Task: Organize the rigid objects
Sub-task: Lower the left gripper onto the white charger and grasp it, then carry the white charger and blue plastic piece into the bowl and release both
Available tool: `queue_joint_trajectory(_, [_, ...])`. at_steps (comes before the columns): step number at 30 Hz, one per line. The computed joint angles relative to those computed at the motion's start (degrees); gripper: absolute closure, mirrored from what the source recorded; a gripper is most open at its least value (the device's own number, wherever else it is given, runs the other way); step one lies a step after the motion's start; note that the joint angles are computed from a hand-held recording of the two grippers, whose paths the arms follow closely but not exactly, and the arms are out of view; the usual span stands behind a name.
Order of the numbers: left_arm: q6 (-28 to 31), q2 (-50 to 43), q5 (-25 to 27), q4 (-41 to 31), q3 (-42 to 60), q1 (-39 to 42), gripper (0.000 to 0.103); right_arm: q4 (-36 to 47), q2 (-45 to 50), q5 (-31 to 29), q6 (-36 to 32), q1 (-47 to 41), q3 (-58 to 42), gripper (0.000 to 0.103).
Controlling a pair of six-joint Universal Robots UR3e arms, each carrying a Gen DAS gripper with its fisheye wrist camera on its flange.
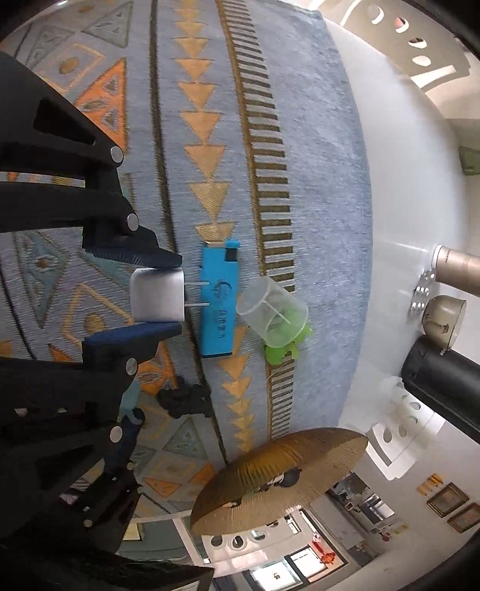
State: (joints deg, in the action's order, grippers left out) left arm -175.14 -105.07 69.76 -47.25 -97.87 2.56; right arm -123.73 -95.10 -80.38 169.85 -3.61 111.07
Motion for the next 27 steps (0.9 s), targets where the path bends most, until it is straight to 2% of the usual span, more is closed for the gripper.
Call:
queue_joint_trajectory(3, [1.0, 4.0, -0.4, -0.2, -3.6, 1.1, 0.077, 3.3, -4.6, 1.5, -2.2, -3.3, 1.6, 0.057])
queue_joint_trajectory(12, [1.6, 13.9, -0.9, -3.1, -11.2, 2.1, 0.077, 20.1, -20.3, 8.4, -9.5, -18.1, 5.0, 0.057])
queue_joint_trajectory(17, [1.3, 17.7, -0.9, -5.7, -10.5, 0.2, 0.077, 23.1, -22.7, 11.0, -8.5, -20.5, 3.0, 0.057])
queue_joint_trajectory(21, [1.4, 17.7, -1.5, -5.9, -2.7, -3.5, 0.077, 28.3, -27.2, 14.4, -9.9, -27.4, -4.5, 0.057])
queue_joint_trajectory(23, [1.1, 16.0, -2.0, -5.8, 2.4, -5.5, 0.077, 31.7, -28.7, 18.2, -10.9, -34.1, -10.2, 0.057])
queue_joint_trajectory(27, [-0.1, 7.1, -2.7, -6.2, 20.3, -11.0, 0.077, 38.7, -27.2, 25.1, -13.2, -46.1, -21.9, 0.057])
